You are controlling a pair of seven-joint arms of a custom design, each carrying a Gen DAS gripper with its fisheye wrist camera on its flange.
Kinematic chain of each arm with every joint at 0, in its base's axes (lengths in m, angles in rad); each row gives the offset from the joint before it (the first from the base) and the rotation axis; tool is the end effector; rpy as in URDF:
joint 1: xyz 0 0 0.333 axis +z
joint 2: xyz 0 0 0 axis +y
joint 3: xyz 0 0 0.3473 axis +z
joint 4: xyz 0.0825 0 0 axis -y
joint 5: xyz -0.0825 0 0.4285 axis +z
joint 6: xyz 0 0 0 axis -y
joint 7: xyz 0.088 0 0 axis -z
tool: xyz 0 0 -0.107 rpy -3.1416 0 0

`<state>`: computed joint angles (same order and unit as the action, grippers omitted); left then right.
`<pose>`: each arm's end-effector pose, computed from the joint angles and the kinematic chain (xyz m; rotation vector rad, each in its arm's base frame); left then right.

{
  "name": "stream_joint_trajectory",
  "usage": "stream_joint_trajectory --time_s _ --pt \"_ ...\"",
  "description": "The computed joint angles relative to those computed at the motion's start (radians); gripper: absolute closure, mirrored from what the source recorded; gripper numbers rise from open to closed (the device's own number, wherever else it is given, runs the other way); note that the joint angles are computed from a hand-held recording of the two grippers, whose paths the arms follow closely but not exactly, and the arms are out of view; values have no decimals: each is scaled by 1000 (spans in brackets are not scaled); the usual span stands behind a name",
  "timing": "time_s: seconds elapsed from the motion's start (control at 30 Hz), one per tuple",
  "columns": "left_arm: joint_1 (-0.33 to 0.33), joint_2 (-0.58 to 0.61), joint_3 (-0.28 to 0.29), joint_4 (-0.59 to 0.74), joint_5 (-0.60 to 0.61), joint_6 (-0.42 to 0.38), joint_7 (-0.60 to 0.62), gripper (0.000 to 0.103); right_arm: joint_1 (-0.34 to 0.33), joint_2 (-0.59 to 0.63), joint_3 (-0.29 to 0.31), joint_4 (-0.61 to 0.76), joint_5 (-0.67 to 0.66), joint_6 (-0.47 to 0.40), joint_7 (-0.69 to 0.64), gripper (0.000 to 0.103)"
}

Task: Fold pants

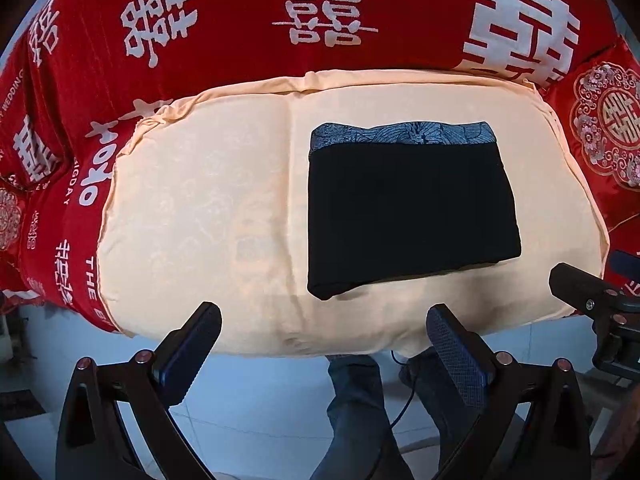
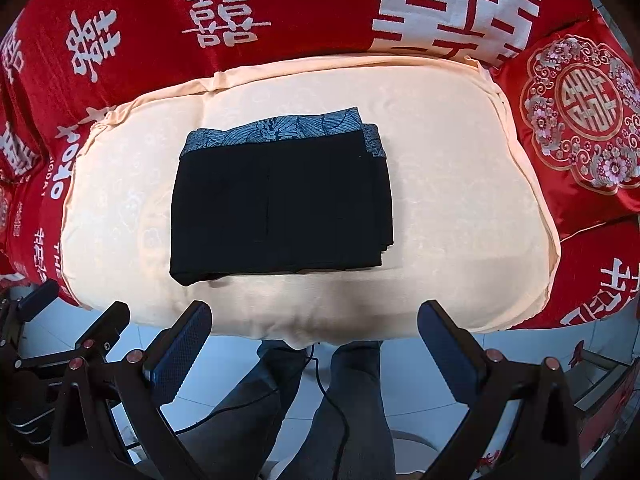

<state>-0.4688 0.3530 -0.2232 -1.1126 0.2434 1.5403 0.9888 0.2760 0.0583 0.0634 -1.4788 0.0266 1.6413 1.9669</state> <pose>0.5834 -0.4039 0.6632 -2.0145 2.1737 -0.0815 0.5905 0.2099 0.6746 -2.0827 2.2061 -0.0222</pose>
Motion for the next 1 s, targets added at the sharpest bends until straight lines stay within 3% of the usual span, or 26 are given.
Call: stream_joint_trajectory --time_s 0.8,1.0 --pt "6 -6 -2 -16 -8 4 7 0 9 7 3 10 -12 -9 -7 0" --pt "9 -23 -9 -39 -15 49 27 0 9 8 3 12 -11 -10 -2 0"
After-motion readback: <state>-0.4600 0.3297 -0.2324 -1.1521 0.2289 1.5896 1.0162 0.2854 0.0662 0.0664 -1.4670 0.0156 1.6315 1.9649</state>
